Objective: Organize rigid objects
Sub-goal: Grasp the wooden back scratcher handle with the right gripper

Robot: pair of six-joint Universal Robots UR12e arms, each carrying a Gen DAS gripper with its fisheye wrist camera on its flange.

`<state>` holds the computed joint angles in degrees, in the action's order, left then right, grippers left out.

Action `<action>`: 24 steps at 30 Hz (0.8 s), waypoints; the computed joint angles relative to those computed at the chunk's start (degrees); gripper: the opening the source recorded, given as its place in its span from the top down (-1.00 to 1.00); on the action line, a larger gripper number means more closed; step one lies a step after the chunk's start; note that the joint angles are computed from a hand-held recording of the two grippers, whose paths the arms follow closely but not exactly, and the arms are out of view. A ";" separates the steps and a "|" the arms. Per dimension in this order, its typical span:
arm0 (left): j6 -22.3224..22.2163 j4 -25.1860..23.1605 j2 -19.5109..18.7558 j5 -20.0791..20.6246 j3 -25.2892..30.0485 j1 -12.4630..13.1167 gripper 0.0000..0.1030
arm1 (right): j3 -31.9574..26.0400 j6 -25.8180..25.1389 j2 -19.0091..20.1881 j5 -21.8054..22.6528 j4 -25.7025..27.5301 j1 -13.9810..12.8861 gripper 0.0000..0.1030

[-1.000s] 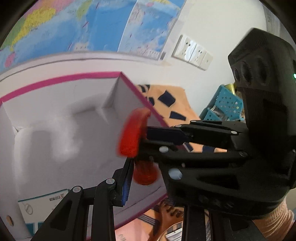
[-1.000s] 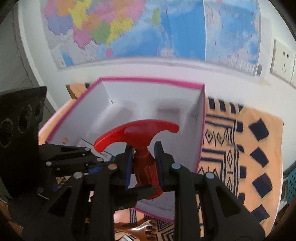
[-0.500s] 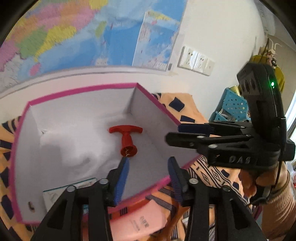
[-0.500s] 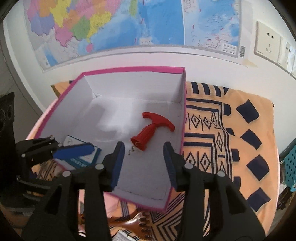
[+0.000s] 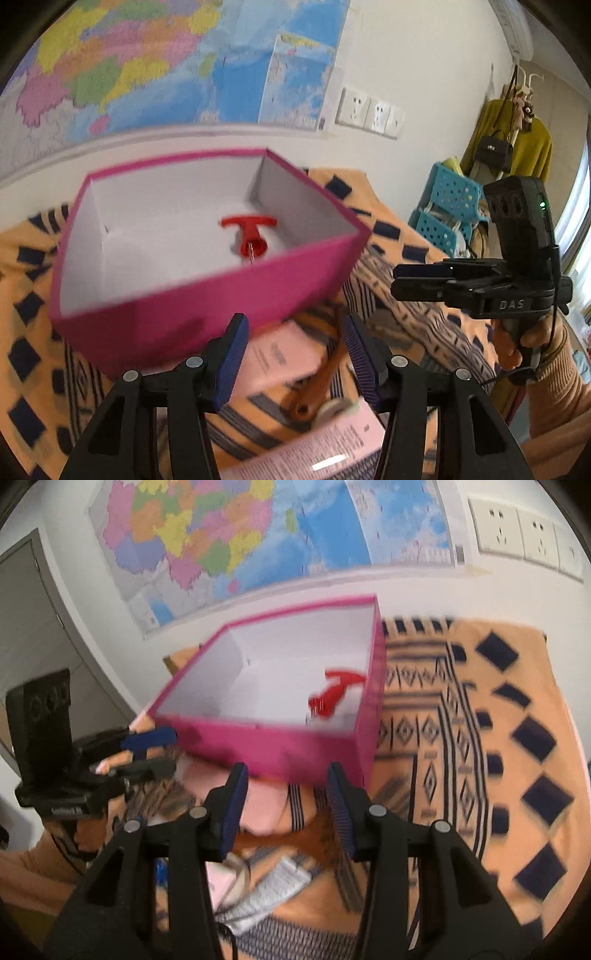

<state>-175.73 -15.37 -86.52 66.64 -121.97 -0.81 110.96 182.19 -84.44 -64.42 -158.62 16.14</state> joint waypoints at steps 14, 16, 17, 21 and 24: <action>-1.84 -9.89 0.08 0.81 -1.96 -1.24 -0.06 | 3.37 4.86 1.13 0.02 0.94 -0.75 0.10; -1.77 -10.71 0.02 0.66 -1.79 -1.39 -0.06 | 3.29 4.90 1.46 0.10 0.89 -0.61 0.10; -1.77 -11.10 -0.01 0.49 -1.67 -1.46 -0.06 | 3.28 5.00 1.61 0.13 0.82 -0.58 0.10; -1.05 -12.00 -0.08 0.11 -1.58 -1.56 -0.06 | 3.00 5.84 2.26 -0.30 0.65 -0.44 0.10; -0.57 -12.80 -0.15 -0.19 -1.43 -1.58 -0.06 | 2.88 6.14 2.58 -0.41 0.49 -0.44 0.10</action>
